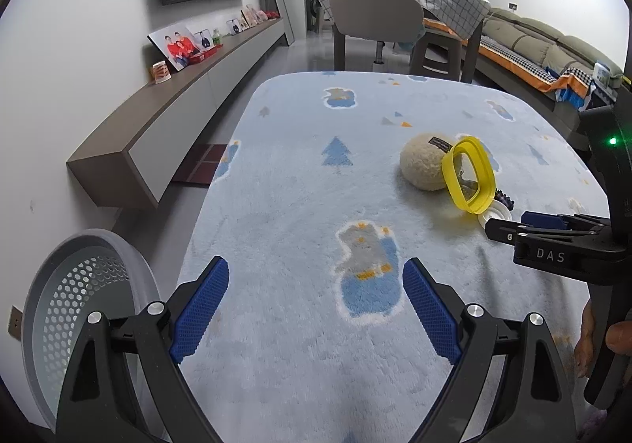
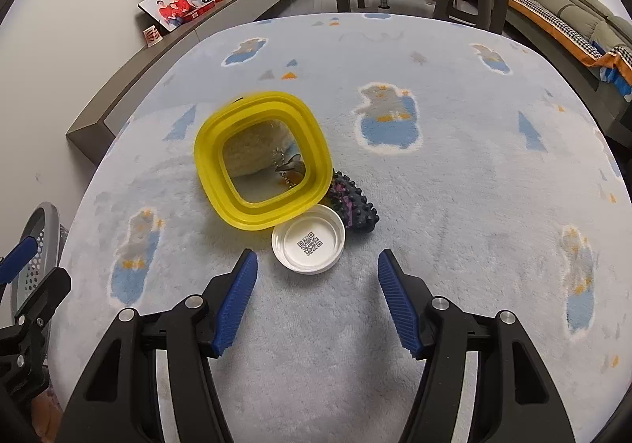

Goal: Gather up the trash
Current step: 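Close the right tool on the white bottle cap and lift it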

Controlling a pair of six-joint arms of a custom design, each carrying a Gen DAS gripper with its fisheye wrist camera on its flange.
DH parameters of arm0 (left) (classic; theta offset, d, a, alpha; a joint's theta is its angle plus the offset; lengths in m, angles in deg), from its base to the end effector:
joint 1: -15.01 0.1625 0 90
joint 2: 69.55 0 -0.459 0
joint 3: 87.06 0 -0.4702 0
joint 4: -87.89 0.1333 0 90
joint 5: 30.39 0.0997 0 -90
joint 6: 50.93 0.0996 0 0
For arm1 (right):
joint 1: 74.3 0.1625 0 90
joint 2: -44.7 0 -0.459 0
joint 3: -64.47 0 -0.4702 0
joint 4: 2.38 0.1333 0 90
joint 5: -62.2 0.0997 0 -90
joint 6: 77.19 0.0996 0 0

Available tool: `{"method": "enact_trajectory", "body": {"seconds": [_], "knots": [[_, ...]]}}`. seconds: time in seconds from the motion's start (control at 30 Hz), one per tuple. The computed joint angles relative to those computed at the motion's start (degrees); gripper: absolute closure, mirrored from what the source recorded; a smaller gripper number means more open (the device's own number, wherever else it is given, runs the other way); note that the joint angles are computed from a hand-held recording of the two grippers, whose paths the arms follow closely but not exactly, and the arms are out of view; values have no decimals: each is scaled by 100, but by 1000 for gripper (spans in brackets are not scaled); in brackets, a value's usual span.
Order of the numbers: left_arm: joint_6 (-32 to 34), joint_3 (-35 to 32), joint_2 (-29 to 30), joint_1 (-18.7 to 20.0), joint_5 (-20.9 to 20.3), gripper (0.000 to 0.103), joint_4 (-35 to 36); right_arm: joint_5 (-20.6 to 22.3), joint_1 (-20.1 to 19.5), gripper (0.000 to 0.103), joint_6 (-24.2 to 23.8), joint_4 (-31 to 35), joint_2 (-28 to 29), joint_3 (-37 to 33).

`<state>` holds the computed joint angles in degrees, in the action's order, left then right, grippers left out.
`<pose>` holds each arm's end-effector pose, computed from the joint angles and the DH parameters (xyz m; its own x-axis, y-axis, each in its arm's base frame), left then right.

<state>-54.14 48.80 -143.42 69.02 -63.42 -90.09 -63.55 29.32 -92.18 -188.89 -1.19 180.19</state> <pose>-0.0959 -0.5010 0.1832 -0.6855 -0.0177 -0.7279 0.4906 0.7274 -0.4797 0.2159 -0.5722 0.0232 -0.7672 -0.1629 0.6204 -0.4232 0.8554 -0.2987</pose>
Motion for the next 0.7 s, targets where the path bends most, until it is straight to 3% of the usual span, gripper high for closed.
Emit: {"method": "enact_trajectory", "body": {"seconds": [0.3, 0.37, 0.43, 0.7], "knots": [[-18, -21, 22, 4, -89, 15, 49, -190, 40, 42, -102, -250, 281, -183], [-17, -19, 18, 2, -89, 15, 47, -228, 60, 47, -190, -319, 311, -177], [-28, -8, 12, -6, -87, 15, 48, -261, 70, 64, -233, -349, 307, -161], [-34, 108, -20, -96, -53, 15, -64, -30, 59, 64, -97, -454, -43, 195]]}}
